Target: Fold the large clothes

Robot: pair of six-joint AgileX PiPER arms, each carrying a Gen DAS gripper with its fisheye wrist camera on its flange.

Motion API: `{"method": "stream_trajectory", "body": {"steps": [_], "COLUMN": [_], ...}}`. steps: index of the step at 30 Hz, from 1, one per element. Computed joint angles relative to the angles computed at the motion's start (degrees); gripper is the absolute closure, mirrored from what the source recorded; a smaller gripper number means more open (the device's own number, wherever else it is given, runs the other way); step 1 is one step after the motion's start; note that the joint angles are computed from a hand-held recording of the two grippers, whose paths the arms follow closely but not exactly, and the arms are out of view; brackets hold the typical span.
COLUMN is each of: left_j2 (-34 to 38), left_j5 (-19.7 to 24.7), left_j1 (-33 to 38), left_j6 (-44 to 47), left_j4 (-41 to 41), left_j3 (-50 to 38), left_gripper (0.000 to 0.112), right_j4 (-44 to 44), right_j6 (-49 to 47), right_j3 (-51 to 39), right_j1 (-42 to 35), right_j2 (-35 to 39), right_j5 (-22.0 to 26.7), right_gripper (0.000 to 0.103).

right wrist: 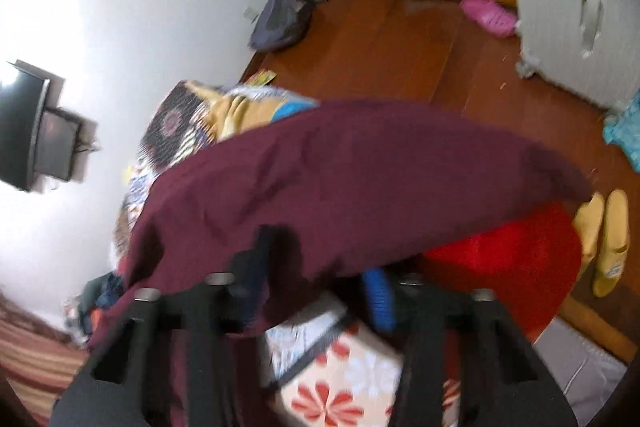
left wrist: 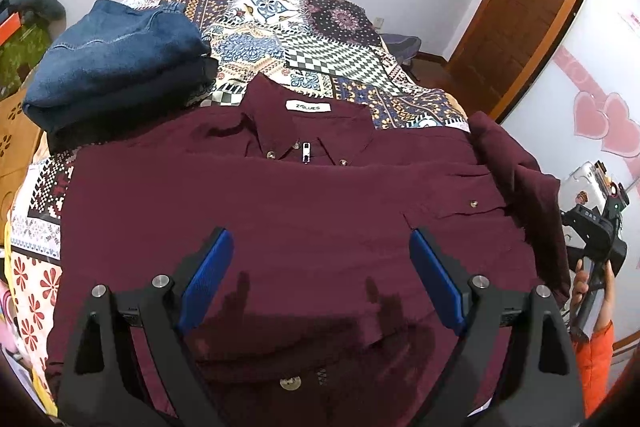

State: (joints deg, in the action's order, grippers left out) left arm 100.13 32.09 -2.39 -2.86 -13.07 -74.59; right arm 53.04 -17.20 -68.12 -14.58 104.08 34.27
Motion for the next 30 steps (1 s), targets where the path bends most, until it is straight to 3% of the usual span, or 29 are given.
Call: {"method": "stream_trajectory", "body": {"steps": [5,11,16,25,30], "left_j2": [-0.3,-2.8,-6.0,-14.0,-17.1], "left_j5": [-1.1,-3.1,-4.8,-5.8,-4.8], "left_j1": [0.3,2.6,5.8,14.7,20.4], "left_j6": [-1.0,2.6,7.3,15.5,18.4], "left_j4": [2.1,-1.0,-5.5,-11.1,-12.4], "left_j3": [0.8,3.3,6.3,13.2,16.6], "left_gripper": [0.022,0.022,0.022,0.022,0.022], "right_j4": [-11.3,-13.4,-14.5,-20.4,-24.9], "right_j6": [7.8,6.0,3.9,5.3,8.2], "right_j3": [-4.6,-14.8,-25.8,-37.4,-45.7], "right_j1": [5.0,12.8,23.0,43.3,48.1], "right_j2": [-3.9,-9.3,-8.7,4.0,17.3], "right_j5": [-3.6,-0.5,3.7,10.8,20.8], "right_gripper": [0.093,0.096,0.096,0.096,0.092]}}
